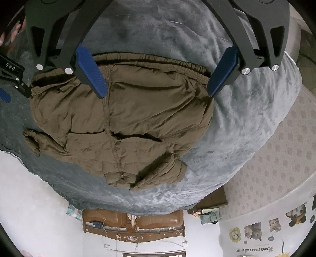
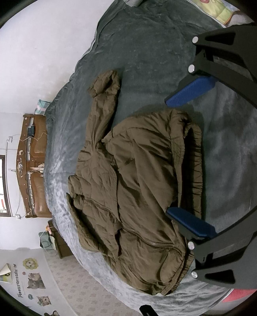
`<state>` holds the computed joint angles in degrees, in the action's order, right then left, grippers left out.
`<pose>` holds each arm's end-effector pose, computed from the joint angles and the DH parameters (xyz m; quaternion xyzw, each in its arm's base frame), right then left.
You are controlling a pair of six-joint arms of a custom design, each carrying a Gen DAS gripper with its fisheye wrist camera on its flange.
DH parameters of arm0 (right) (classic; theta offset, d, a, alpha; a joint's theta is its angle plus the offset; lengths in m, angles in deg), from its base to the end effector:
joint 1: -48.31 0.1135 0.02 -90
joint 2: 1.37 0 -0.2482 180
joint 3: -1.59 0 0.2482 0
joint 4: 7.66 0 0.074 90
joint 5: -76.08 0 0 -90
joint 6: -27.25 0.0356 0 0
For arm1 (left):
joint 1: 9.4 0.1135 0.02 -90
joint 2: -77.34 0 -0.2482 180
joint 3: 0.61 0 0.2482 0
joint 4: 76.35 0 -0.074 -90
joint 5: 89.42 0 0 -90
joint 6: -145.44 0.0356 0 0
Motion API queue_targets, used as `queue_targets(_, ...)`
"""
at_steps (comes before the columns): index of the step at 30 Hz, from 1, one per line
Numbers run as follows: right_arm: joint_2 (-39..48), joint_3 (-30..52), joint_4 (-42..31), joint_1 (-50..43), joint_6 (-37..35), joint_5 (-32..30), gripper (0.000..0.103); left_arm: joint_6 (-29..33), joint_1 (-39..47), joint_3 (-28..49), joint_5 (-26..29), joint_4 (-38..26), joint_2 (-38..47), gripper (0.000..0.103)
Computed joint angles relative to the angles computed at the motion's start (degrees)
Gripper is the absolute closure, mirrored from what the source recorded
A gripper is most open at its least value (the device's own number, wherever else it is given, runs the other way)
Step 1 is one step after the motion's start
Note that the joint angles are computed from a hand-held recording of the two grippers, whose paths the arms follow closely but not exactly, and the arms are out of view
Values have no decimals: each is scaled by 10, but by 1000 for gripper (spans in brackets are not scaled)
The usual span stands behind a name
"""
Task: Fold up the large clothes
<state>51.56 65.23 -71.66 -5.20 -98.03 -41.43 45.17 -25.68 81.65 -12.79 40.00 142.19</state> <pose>0.1187 -0.1328 0.2730 0.0721 0.9221 -0.0527 0.3764 0.2197 -0.0556 0.3340 0.0050 0.9227 0.0201 0.3850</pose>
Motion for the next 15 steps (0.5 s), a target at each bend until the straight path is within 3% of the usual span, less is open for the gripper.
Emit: queue_targets(15,-1,6,-2,10,2,4,1,-2,3,3,3,-1,0,3)
